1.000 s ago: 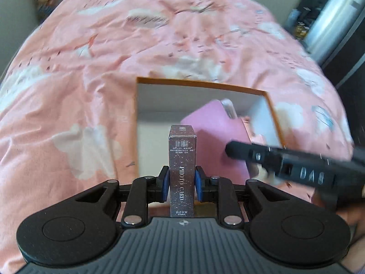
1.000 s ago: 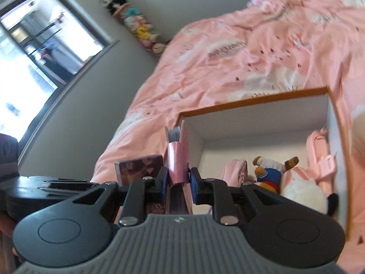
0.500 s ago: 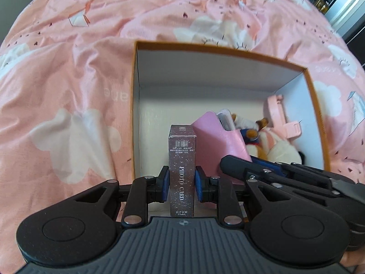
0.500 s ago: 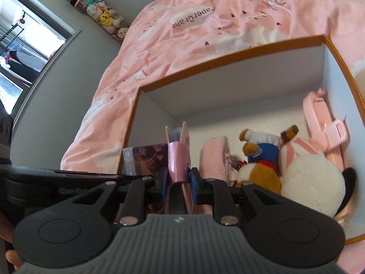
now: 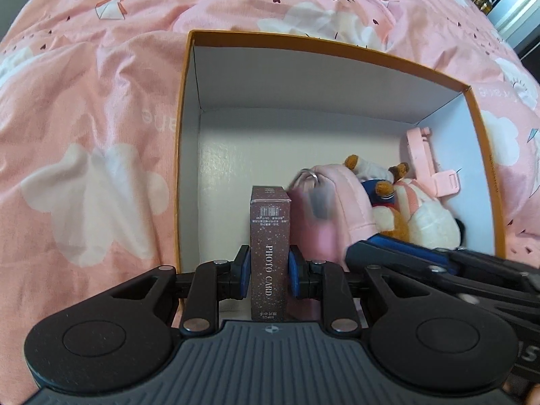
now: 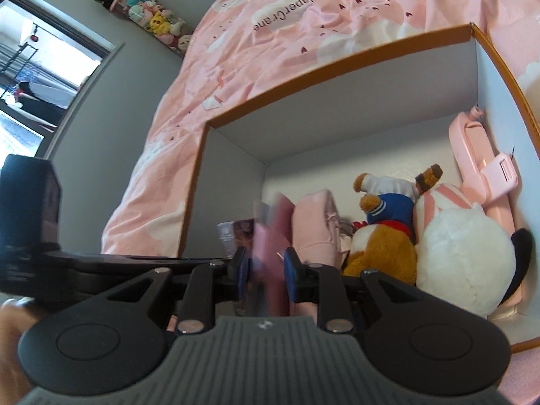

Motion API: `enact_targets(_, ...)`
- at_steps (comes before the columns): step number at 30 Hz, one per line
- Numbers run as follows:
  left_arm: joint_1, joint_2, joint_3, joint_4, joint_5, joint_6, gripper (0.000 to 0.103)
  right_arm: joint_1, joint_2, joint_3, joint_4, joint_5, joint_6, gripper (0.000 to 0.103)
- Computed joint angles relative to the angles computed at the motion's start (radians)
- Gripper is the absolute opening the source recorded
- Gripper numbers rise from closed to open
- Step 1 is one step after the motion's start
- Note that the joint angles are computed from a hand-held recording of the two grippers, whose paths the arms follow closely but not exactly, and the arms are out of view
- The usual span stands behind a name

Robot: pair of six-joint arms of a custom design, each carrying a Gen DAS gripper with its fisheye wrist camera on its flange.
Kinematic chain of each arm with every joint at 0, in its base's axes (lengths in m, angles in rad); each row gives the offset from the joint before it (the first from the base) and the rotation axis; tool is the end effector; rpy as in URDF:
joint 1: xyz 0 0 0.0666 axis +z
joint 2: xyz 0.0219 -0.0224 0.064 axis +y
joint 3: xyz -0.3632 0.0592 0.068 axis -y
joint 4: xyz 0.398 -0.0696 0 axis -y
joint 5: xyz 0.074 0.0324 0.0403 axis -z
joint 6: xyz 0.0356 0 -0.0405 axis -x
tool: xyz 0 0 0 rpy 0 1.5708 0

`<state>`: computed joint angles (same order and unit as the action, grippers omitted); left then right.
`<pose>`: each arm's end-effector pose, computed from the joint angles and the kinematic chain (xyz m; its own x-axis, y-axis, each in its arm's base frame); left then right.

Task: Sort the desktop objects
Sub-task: 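Lower the card holder and photo card box into the box and open both grippers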

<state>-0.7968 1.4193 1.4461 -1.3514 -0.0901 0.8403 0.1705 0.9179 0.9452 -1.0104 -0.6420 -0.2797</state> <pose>0.3226 -0.3260 0.4044 -0.9714 -0.0674 -0.2276 -0.0400 0.9916 -0.1233 0.3018 0.0732 0.3858 -0.9161 0.0666 -0.3953 -0.2187 0.7435 0.6320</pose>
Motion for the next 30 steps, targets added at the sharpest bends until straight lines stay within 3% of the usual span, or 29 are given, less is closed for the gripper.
enact_targets(12,-0.004,0.075,0.066,-0.071,0.009,-0.079,0.028,-0.075,-0.025,-0.003,-0.001,0.035,0.063,0.026)
enact_targets(30,0.002,0.056,0.043,-0.046,0.082,-0.194,0.034,-0.100,-0.010,-0.043,-0.024,0.036,0.103,0.027)
